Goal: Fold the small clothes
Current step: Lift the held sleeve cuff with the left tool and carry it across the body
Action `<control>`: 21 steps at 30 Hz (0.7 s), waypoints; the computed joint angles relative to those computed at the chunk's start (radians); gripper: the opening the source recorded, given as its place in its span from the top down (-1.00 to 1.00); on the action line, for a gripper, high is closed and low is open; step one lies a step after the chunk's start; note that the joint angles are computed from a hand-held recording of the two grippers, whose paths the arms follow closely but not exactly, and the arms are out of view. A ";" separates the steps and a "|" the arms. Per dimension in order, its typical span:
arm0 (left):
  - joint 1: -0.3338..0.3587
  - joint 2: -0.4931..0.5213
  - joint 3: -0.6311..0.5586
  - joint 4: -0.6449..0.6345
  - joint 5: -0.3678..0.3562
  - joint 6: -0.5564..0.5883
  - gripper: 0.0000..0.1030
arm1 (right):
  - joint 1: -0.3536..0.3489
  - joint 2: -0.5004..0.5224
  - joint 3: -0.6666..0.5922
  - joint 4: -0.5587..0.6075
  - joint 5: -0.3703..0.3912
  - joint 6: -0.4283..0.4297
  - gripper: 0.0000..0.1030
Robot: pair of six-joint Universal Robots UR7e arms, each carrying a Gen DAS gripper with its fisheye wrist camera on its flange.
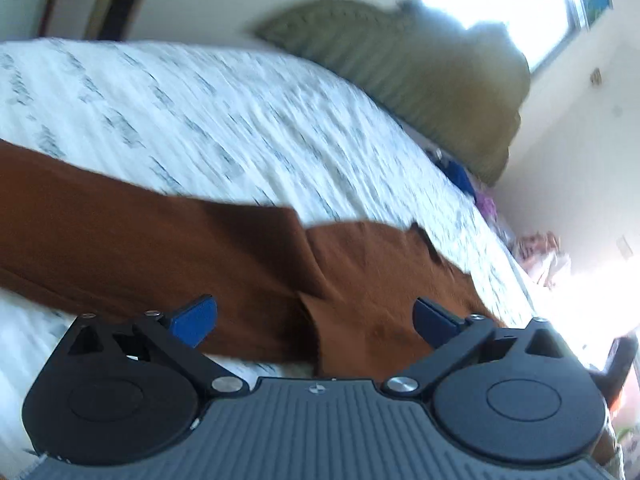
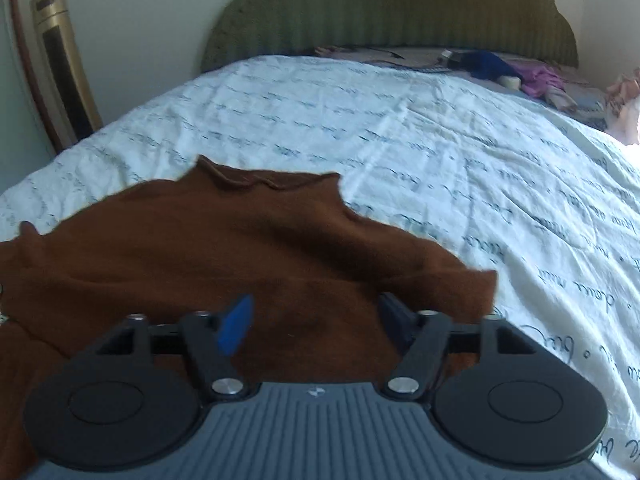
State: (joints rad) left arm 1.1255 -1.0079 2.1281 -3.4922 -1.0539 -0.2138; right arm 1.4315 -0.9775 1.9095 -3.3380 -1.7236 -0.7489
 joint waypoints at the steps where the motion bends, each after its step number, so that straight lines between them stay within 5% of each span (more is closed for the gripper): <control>1: 0.019 -0.033 0.016 -0.023 -0.016 -0.002 -0.91 | 0.015 0.003 0.006 0.007 0.017 -0.012 -0.65; 7: 0.152 -0.224 0.108 -0.164 -0.083 -0.076 -0.81 | 0.079 0.037 0.029 0.081 0.122 0.010 -0.65; 9: 0.215 -0.276 0.124 -0.184 -0.137 -0.124 -0.43 | 0.095 0.051 0.044 0.076 0.140 0.001 -0.65; 12: 0.304 -0.340 0.148 -0.201 -0.212 -0.187 -0.22 | 0.111 0.067 0.058 0.082 0.154 -0.010 -0.65; 21: 0.396 -0.352 0.162 -0.221 -0.269 -0.249 -0.22 | 0.123 0.069 0.070 0.095 0.144 0.000 -0.65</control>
